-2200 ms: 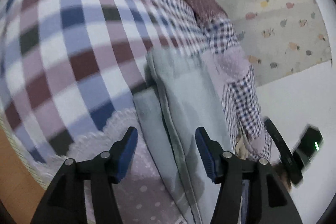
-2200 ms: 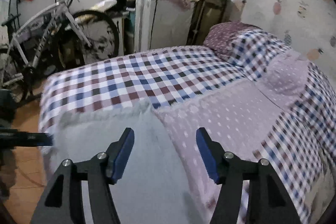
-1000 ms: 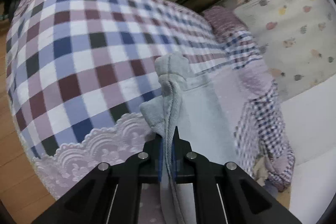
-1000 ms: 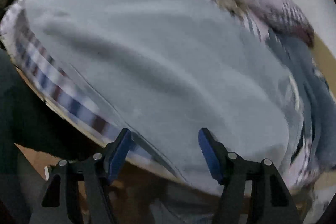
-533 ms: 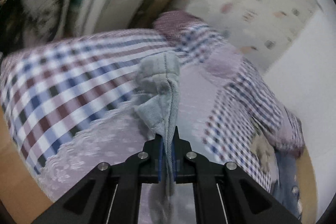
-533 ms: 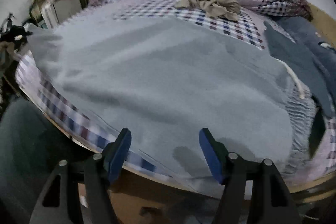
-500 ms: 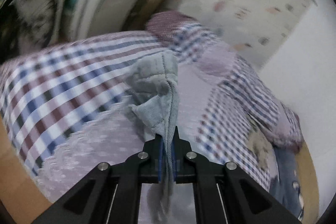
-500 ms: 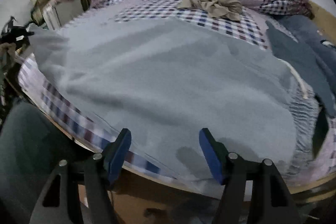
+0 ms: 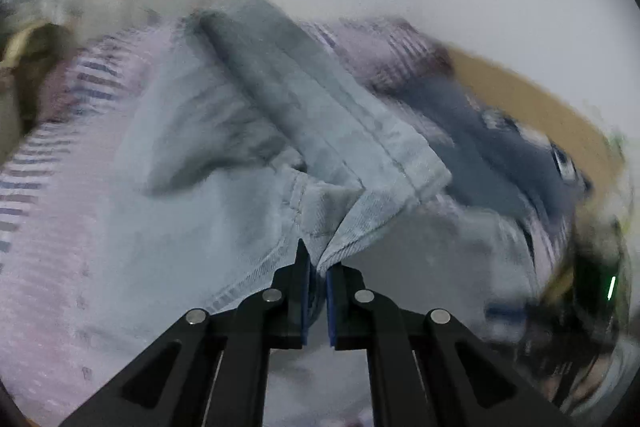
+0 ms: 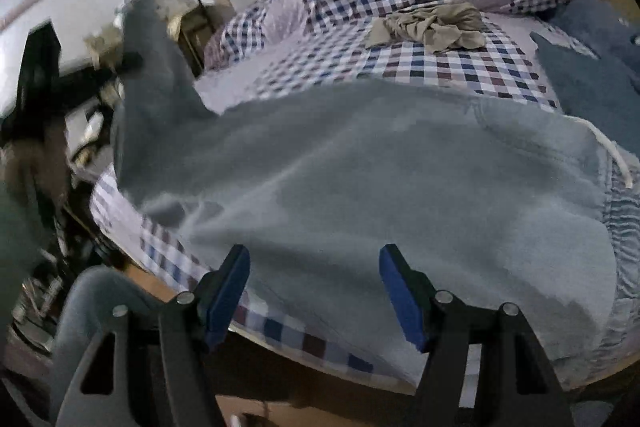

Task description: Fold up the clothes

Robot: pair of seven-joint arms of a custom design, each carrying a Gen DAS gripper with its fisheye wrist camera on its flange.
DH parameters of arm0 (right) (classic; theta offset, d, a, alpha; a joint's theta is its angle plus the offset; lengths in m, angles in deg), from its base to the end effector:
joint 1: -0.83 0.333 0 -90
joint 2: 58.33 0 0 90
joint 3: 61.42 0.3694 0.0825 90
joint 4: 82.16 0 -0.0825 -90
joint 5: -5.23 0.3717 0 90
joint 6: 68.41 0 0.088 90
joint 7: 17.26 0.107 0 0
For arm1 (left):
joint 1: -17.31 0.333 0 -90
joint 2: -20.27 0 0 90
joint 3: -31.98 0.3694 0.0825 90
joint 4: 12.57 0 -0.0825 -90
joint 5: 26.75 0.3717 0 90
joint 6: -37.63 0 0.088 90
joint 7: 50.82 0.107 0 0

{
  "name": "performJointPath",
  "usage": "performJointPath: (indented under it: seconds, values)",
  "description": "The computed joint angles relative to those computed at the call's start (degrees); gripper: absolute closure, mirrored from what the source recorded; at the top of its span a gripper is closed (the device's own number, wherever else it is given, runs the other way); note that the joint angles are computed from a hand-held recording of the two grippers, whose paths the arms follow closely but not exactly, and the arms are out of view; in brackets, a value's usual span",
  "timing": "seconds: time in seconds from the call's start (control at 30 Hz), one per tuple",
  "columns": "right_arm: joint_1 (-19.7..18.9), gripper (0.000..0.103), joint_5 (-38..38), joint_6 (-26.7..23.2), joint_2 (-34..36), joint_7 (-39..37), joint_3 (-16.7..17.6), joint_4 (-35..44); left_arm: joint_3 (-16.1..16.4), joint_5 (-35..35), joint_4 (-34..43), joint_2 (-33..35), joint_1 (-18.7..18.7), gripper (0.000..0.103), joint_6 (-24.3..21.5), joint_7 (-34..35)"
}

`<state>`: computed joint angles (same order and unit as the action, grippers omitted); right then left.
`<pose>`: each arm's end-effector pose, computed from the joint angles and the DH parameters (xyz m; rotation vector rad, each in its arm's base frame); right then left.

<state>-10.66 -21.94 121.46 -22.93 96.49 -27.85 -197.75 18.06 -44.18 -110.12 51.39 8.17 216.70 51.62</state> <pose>0.6195 0.2394 0.3385 -1.8272 1.4181 -0.1895 0.7026 -0.2290 0.4409 -1.5877 1.9903 -1.1221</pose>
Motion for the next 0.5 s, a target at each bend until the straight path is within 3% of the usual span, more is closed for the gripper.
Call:
performJointPath:
  seconds: [0.07, 0.17, 0.2, 0.27, 0.37, 0.5]
  values:
    - [-2.8, 0.032, -0.4, 0.4, 1.4, 0.1, 2.9, 0.5, 1.4, 1.5, 1.3, 2.4, -2.8, 0.098, -3.1, -0.3]
    - [-4.8, 0.032, -1.0, -0.2, 2.9, 0.3, 5.0, 2.1, 9.6, 5.4, 2.3, 5.0, -10.9, 0.098, -6.3, -5.6]
    - [-5.1, 0.032, -1.2, -0.6, 3.4, -0.2, 5.5, 3.0, 11.0, 6.5, 2.6, 5.8, -12.1, 0.098, -6.5, -7.0]
    - [-6.7, 0.032, -1.5, -2.1, 5.4, -1.7, 7.9, 5.2, 11.3, 7.9, 2.1, 6.5, -12.4, 0.097, -5.8, -8.1]
    - [-10.8, 0.031, -0.4, -5.6, 11.1, -5.5, 14.6, 9.7, 13.4, 10.0, 0.4, 6.3, -14.4, 0.097, -3.3, -9.9]
    - [-12.7, 0.031, 3.5, -14.7, 21.4, -11.3, 22.8, 19.6, 15.7, 11.1, -1.8, 6.2, -16.7, 0.097, 0.8, -11.1]
